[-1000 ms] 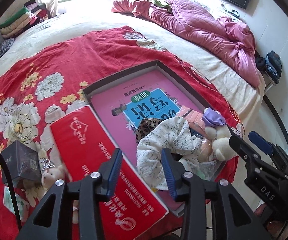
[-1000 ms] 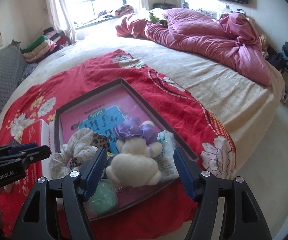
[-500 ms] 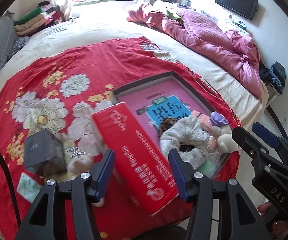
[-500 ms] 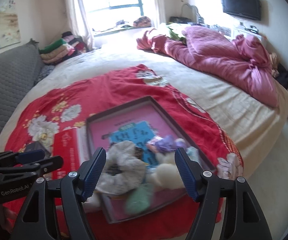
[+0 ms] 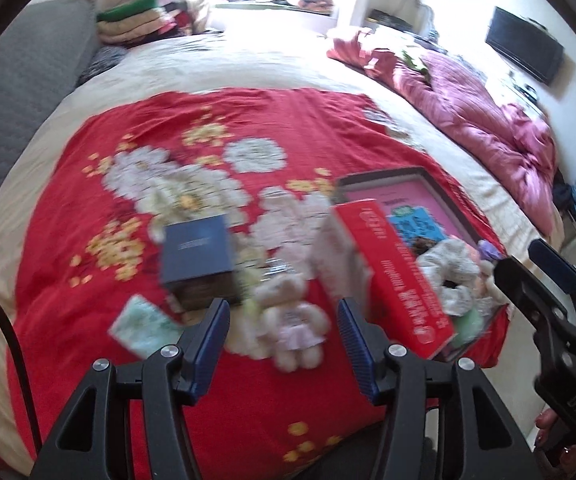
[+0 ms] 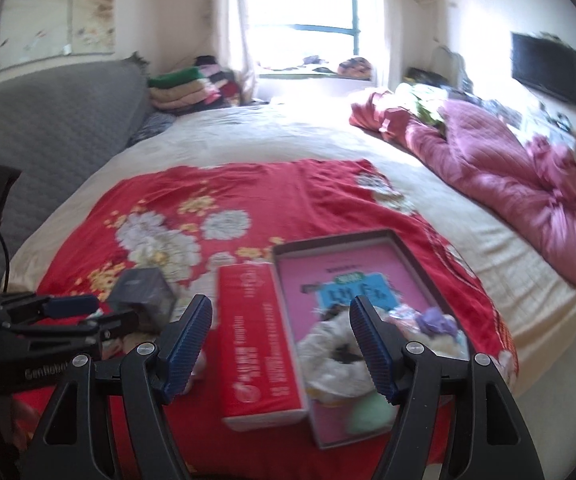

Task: Organize soft objects
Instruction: 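Move both open tools back over the tissue packet and tiara teddy bear, then grasp the tissue packet with the left tool while the right grasps the tiara bear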

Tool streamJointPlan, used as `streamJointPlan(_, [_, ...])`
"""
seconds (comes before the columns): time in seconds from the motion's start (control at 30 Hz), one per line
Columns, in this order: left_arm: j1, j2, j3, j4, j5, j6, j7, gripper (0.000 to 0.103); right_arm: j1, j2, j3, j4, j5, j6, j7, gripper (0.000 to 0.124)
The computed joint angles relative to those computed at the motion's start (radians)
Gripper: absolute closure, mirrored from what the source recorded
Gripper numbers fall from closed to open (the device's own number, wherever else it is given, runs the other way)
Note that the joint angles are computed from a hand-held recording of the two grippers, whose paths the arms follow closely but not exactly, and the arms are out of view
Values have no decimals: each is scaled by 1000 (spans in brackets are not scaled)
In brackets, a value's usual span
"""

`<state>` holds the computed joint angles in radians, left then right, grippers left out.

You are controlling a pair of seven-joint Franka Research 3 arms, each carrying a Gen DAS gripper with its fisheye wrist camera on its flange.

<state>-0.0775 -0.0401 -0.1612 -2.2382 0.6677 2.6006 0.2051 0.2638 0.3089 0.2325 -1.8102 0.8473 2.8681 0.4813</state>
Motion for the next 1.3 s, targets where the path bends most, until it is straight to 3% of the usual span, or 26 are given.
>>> streamJointPlan(0.33, [75,-187,14,-243,-27,35,-68,47,80,-6,5,-52,-93,-16,41,51])
streamJointPlan(0.57, [129,-219,21,-343,-66,84,-82,46,129,36,-6,-52,-214,-35,138,51])
streamJointPlan(0.9, [171,-81,72,-401,-223,349,-20,44,196,144,-48,3,-430,-45,319,51])
streamJointPlan(1.0, [146,-15,104,-403,-381,446,95,44,216,178,-65,24,-489,-43,369,51])
streamJointPlan(1.13, [135,45,101,-382,-548,477,226,44,248,221,-98,57,-575,-48,443,51])
streamJointPlan(1.3, [144,77,124,-358,-387,503,101,43,275,278,-132,116,-654,-79,539,51])
